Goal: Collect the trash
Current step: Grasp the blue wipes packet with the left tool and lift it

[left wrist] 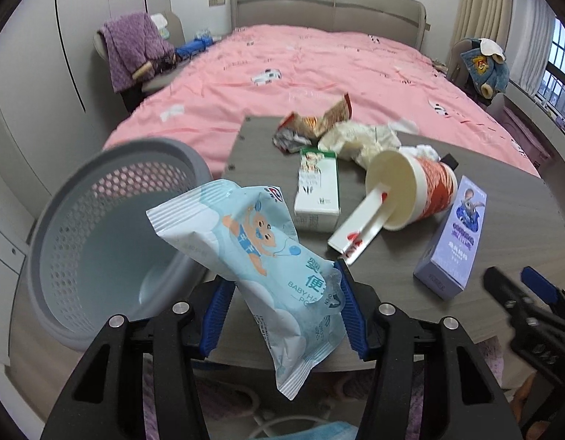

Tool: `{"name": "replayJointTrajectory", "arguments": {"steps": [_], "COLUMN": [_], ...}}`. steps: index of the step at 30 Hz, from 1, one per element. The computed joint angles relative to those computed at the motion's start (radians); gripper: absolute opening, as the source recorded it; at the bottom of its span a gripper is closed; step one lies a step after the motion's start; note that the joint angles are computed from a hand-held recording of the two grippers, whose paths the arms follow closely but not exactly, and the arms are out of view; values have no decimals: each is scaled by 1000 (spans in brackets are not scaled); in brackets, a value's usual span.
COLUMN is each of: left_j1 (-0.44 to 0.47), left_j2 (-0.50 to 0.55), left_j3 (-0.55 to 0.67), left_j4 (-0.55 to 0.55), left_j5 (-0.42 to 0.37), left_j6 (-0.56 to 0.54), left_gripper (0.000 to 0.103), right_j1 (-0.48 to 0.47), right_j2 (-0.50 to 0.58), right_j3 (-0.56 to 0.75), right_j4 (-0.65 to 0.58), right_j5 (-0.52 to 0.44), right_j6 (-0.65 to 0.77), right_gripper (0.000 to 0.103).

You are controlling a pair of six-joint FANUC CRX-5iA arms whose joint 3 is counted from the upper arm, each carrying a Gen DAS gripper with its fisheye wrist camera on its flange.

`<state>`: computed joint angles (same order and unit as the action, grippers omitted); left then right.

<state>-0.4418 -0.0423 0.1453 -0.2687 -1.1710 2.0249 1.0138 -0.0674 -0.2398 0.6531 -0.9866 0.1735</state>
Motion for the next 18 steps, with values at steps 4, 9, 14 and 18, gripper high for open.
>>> {"name": "replayJointTrajectory", "arguments": {"steps": [4, 9, 14, 18], "left_j1": [-9, -11, 6, 30], "left_j2": [-15, -28, -33, -32], "left_j3": [3, 3, -10, -23], "left_j4": [-35, -63, -44, -11], "left_j5": [13, 35, 58, 70], "left_j6": [-6, -17, -37, -57], "left_gripper": [52, 52, 53, 53], "right_j1": [-8, -11, -12, -17], "right_j2": [60, 128, 217, 240], "right_j3": [56, 133, 234, 264], "right_j4": [-31, -32, -39, -57], "right_j5": [-9, -63, -172, -203], "right_j6": [41, 53, 87, 110], "right_gripper": [97, 97, 97, 97]}}
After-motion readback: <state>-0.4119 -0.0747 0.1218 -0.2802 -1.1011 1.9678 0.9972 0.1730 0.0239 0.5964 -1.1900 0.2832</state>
